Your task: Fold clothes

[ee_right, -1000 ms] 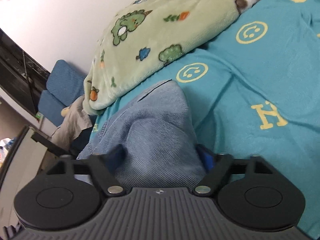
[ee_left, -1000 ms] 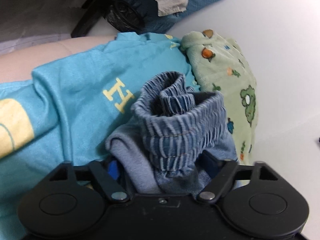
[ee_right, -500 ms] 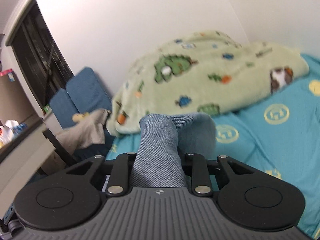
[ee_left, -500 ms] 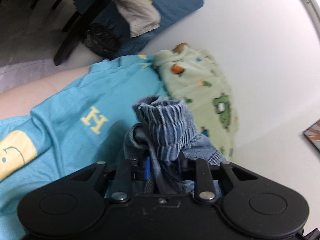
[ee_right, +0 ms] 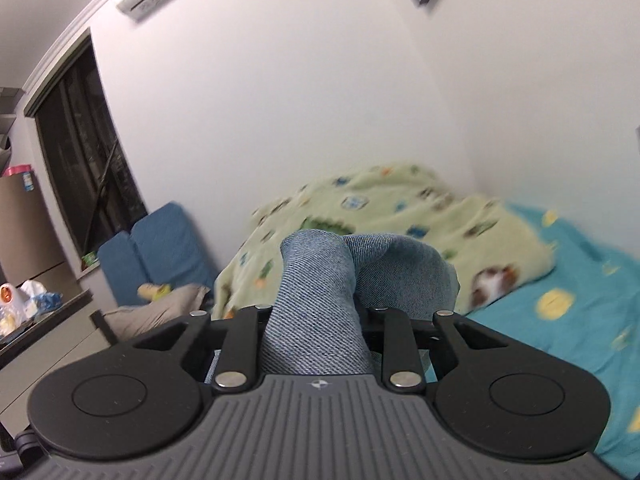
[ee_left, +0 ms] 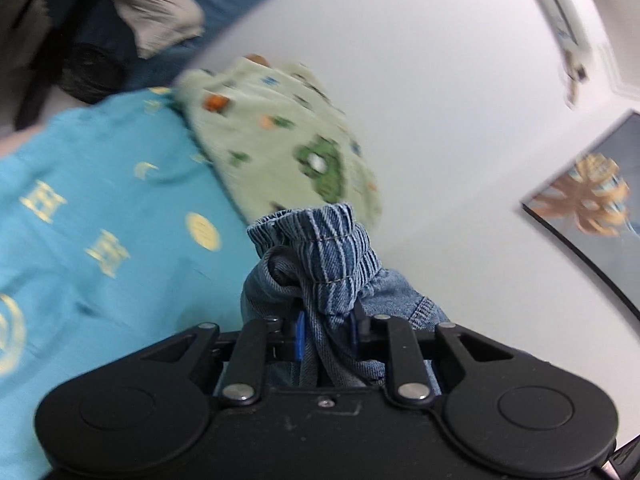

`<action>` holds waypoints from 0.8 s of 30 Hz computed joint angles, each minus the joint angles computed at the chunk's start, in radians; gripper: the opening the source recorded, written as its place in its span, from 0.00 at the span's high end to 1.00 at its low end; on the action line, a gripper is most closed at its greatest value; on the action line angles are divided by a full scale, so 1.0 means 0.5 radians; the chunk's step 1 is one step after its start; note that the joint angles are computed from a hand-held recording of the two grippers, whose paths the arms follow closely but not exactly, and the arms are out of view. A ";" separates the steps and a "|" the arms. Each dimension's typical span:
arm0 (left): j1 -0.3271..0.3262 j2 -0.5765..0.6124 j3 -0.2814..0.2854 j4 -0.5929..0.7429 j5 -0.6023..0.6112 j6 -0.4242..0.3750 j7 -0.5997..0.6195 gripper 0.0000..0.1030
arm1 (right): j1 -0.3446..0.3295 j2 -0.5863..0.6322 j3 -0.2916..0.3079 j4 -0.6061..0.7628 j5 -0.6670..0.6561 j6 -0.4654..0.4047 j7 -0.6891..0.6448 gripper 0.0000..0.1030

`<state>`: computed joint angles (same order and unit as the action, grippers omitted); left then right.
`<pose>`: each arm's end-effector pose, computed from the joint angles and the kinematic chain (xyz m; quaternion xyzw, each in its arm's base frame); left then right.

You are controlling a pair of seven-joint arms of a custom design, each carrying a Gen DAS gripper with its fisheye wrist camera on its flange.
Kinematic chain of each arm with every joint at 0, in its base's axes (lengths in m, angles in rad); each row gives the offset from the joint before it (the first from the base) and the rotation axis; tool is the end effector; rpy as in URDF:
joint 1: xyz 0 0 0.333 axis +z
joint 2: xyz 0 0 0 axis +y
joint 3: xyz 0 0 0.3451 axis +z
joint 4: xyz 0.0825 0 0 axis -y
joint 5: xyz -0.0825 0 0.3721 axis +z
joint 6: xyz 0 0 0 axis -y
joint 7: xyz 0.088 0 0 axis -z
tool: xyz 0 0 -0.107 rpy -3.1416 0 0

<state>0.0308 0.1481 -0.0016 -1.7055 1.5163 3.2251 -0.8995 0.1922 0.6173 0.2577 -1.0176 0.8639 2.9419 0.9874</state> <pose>0.6122 -0.0786 0.6149 -0.7562 0.2549 -0.5812 0.1593 0.7406 0.2091 0.6605 -0.5719 0.4989 -0.1746 0.6274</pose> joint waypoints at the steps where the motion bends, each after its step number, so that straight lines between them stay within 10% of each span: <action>1: -0.020 0.030 -0.029 0.037 -0.053 -0.012 0.065 0.82 | -0.060 -0.032 0.035 -0.040 0.050 0.014 -0.059 0.76; 14: -0.346 0.792 -0.392 0.830 -0.993 -0.252 1.282 0.83 | -0.679 -0.221 0.191 -0.309 1.067 0.018 -1.134 0.76; 24: -0.398 1.357 -0.740 1.315 -1.513 -0.478 2.100 0.83 | -0.802 -0.163 0.019 -0.449 1.639 -0.077 -1.704 0.76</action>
<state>-0.1685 0.8268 -0.3715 -1.0482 0.7597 2.9860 0.1503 -0.2088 0.5360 0.2672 -1.2423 1.6835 2.9033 0.1356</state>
